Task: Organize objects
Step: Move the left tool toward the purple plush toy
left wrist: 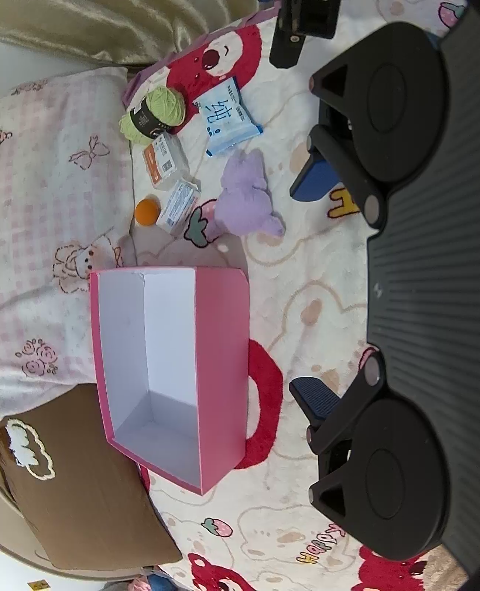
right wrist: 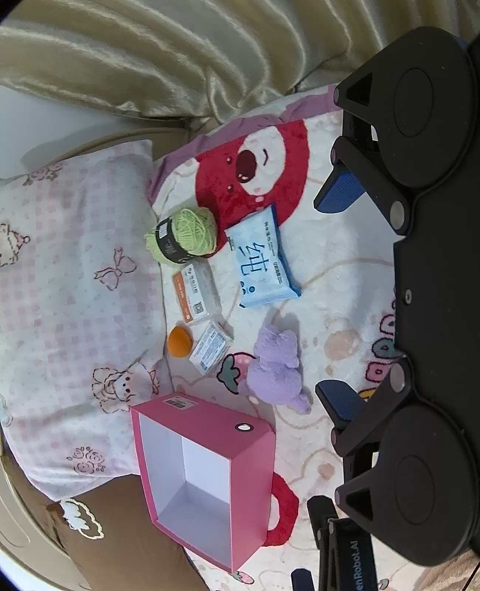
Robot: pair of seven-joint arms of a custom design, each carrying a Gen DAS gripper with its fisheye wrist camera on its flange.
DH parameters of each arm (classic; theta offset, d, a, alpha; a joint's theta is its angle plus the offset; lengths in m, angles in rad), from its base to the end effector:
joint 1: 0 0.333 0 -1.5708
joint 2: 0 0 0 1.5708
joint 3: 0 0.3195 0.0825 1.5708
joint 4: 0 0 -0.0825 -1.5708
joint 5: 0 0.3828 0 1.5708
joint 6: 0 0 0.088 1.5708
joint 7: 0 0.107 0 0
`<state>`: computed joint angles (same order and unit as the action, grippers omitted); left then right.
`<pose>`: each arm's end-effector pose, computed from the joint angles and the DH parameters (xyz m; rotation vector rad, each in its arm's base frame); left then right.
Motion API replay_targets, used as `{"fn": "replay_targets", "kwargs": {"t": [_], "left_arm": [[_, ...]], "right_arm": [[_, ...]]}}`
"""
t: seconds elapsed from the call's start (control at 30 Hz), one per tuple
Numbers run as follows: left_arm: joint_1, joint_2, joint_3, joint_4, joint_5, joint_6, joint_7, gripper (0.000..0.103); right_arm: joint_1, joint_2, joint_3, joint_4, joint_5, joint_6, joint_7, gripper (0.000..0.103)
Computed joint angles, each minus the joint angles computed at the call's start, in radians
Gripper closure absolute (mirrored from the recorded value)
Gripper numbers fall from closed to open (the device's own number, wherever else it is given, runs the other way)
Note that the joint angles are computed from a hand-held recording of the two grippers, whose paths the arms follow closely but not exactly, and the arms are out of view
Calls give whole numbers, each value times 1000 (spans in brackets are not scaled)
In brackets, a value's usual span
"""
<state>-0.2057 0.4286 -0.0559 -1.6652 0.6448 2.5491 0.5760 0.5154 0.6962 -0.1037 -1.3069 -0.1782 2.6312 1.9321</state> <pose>0.6807 -0.1849 0.4105 -2.0693 1.5497 -0.4865 0.7069 0.3393 0.4062 -2.0174 1.6102 -0.5600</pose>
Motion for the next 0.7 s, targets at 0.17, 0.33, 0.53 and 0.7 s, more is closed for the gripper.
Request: {"fn": "replay_targets", "kwargs": {"t": [0.17, 0.33, 0.53, 0.7], "left_arm": [[7, -17, 1, -21, -5, 10, -7, 0], [3, -18, 2, -24, 11, 4, 2, 0], [9, -8, -6, -12, 3, -6, 9, 0], [14, -8, -9, -16, -24, 7, 18, 0]], "right_arm": [[10, -11, -19, -22, -31, 33, 10, 4], [21, -23, -33, -66, -45, 121, 6, 4], [35, -11, -47, -67, -58, 145, -32, 4], [23, -16, -33, -91, -22, 182, -34, 4]]}}
